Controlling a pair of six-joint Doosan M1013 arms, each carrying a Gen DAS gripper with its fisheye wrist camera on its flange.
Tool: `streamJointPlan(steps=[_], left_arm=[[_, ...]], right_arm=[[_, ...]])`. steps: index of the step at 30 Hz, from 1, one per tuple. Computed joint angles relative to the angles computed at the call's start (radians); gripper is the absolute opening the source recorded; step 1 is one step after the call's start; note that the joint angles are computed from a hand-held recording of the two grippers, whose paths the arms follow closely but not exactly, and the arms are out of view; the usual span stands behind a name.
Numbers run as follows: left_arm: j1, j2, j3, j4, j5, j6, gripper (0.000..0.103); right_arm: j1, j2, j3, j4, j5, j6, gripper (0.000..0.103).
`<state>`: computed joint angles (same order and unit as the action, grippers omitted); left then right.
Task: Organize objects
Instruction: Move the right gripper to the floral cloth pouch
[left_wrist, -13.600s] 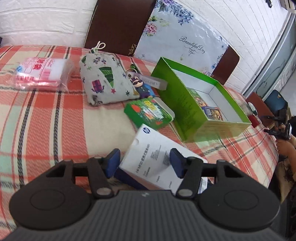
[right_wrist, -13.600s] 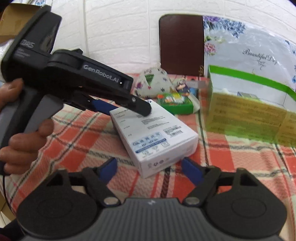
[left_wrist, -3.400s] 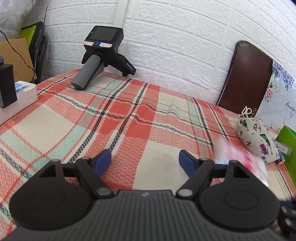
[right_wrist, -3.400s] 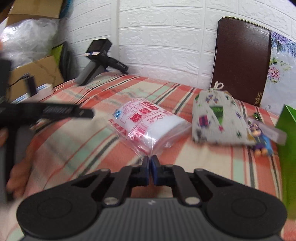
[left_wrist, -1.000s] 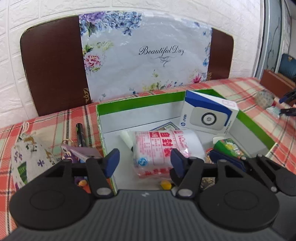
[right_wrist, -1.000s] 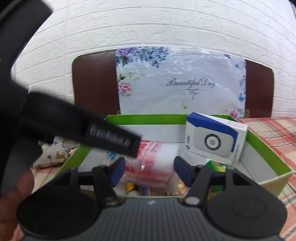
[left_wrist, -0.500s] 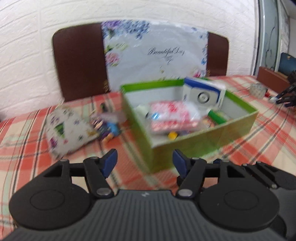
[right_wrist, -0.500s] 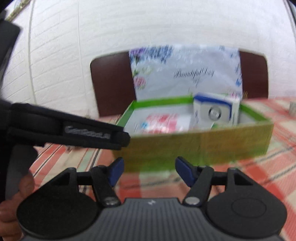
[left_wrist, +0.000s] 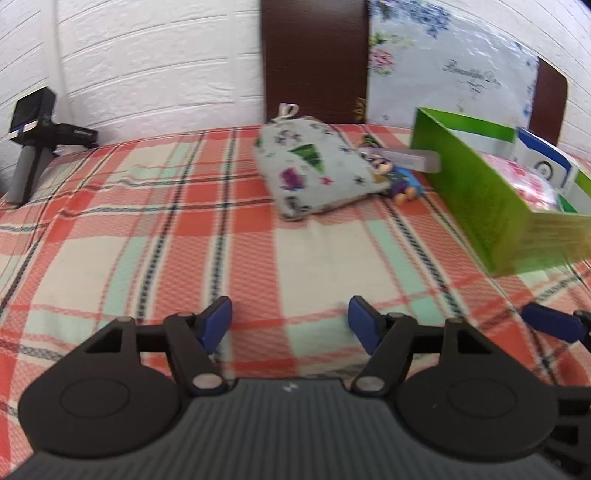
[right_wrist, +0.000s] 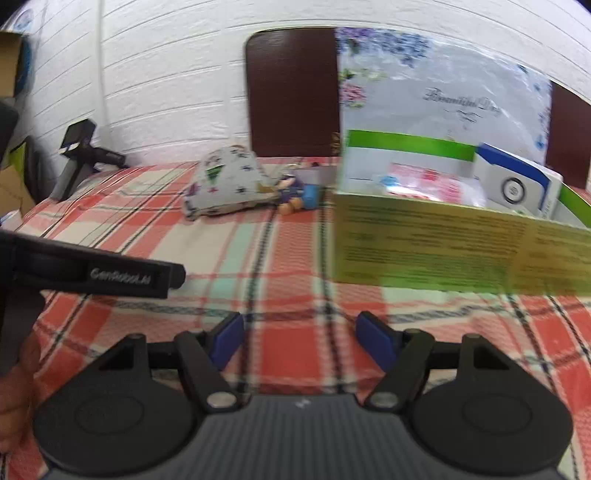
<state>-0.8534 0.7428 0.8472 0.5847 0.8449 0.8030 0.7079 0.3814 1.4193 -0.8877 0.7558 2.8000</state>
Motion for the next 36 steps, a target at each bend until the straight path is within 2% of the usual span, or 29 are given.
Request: streamJointPlan(steps=[8, 15, 19, 22, 24, 27, 32, 35, 36], left_arm=[[0.034, -0.033, 0.074, 0.110, -0.018, -0.099, 0.078], [0.060, -0.032, 0.080, 0.159, -0.016, -0.123, 0.083], [0.076, -0.024, 0.072, 0.185, -0.010, -0.126, 0.091], [0.092, -0.023, 0.072, 0.190, -0.017, -0.183, 0.094], [0.097, -0.026, 0.081, 0.195, -0.033, -0.219, 0.095], [0.090, -0.027, 0.091, 0.238, -0.035, -0.247, 0.095], [0.092, -0.030, 0.100, 0.240, -0.051, -0.264, 0.095], [0.095, -0.032, 0.103, 0.234, -0.061, -0.271, 0.095], [0.097, -0.033, 0.106, 0.231, -0.068, -0.275, 0.094]], right_arm=[[0.011, 0.058, -0.083, 0.046, -0.024, -0.131, 0.071], [0.001, 0.110, -0.159, 0.090, -0.038, -0.217, 0.072], [-0.008, 0.142, -0.209, 0.103, -0.022, -0.244, 0.075], [-0.011, 0.171, -0.253, 0.075, 0.017, -0.228, 0.075], [-0.010, 0.192, -0.283, 0.010, 0.060, -0.192, 0.075], [-0.011, 0.212, -0.301, -0.122, 0.065, -0.103, 0.077], [-0.037, 0.267, -0.389, -0.101, 0.036, -0.187, 0.089], [-0.068, 0.305, -0.476, 0.132, 0.032, -0.402, 0.080], [-0.067, 0.311, -0.489, 0.139, 0.040, -0.421, 0.068]])
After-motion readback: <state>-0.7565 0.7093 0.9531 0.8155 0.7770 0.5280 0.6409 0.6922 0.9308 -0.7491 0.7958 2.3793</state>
